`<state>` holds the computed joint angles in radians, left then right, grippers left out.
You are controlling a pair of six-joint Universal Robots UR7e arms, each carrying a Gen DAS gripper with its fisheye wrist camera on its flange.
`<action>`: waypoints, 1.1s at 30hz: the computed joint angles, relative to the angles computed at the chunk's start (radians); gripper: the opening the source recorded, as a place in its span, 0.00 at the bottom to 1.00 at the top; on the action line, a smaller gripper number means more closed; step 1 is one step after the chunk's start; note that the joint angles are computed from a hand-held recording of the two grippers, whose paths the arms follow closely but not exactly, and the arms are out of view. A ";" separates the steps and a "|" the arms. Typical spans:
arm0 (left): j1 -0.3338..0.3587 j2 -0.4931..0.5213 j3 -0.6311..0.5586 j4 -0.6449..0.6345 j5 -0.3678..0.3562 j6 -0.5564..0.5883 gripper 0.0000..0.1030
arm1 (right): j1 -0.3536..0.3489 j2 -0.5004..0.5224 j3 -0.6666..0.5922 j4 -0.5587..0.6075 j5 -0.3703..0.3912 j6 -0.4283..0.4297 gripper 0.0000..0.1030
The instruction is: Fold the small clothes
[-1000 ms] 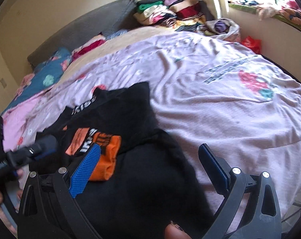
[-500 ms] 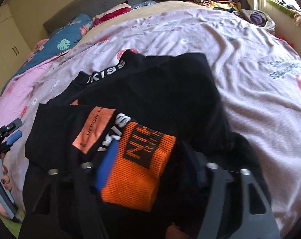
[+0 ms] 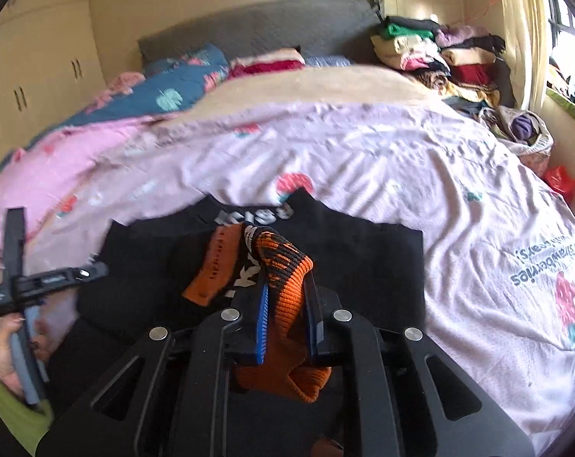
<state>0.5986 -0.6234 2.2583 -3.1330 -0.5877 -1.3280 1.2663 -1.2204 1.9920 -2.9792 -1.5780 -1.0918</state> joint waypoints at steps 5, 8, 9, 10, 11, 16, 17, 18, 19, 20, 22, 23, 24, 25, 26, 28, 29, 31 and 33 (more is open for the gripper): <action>-0.004 -0.005 -0.017 0.075 0.015 -0.008 0.10 | -0.015 0.052 0.007 -0.080 -0.076 0.000 0.14; -0.005 -0.008 -0.024 0.107 0.019 -0.015 0.11 | -0.016 0.072 0.020 -0.143 -0.105 -0.010 0.16; -0.008 -0.012 -0.024 0.130 0.021 -0.029 0.12 | -0.015 0.074 0.024 -0.163 -0.114 -0.014 0.20; -0.014 -0.018 -0.025 0.148 0.027 -0.038 0.12 | -0.015 0.075 0.030 -0.187 -0.120 -0.017 0.27; -0.024 -0.025 -0.028 0.185 0.040 -0.058 0.12 | -0.018 0.071 0.036 -0.203 -0.116 -0.018 0.28; -0.073 -0.046 -0.055 0.308 0.077 -0.058 0.21 | -0.036 0.023 0.056 -0.175 -0.052 -0.007 0.43; -0.079 -0.045 -0.062 0.315 0.075 -0.048 0.26 | -0.040 0.008 0.061 -0.147 -0.035 -0.008 0.43; -0.082 -0.042 -0.070 0.316 0.071 -0.033 0.29 | -0.044 -0.005 0.065 -0.122 -0.018 -0.008 0.43; -0.085 -0.036 -0.080 0.316 0.064 -0.016 0.31 | -0.047 -0.016 0.069 -0.093 -0.005 -0.010 0.43; -0.088 -0.029 -0.093 0.324 0.056 -0.001 0.34 | -0.046 -0.030 0.073 -0.056 0.002 -0.013 0.44; -0.090 -0.016 -0.118 0.353 0.047 0.016 0.37 | -0.045 -0.044 0.078 -0.001 0.010 -0.019 0.48; -0.090 -0.009 -0.130 0.368 0.041 0.024 0.39 | -0.043 -0.052 0.080 0.037 0.011 -0.024 0.48; -0.090 -0.002 -0.140 0.383 0.033 0.026 0.40 | -0.042 -0.056 0.084 0.060 0.012 -0.027 0.48; -0.092 0.006 -0.150 0.394 0.025 0.031 0.41 | -0.038 -0.058 0.089 0.067 0.010 -0.027 0.48; -0.094 0.010 -0.154 0.403 0.022 0.034 0.43 | -0.036 -0.059 0.096 0.075 0.006 -0.033 0.48; -0.107 0.014 -0.163 0.461 0.034 0.005 0.45 | -0.030 -0.053 0.105 0.075 -0.004 -0.045 0.49; -0.115 0.013 -0.166 0.498 0.045 -0.023 0.45 | -0.028 -0.051 0.110 0.071 -0.011 -0.050 0.49; -0.135 0.018 -0.162 0.492 0.061 -0.027 0.45 | -0.025 -0.040 0.116 0.057 -0.031 -0.055 0.50; -0.134 0.030 -0.160 0.422 0.046 0.026 0.45 | -0.025 -0.029 0.119 0.036 -0.049 -0.053 0.53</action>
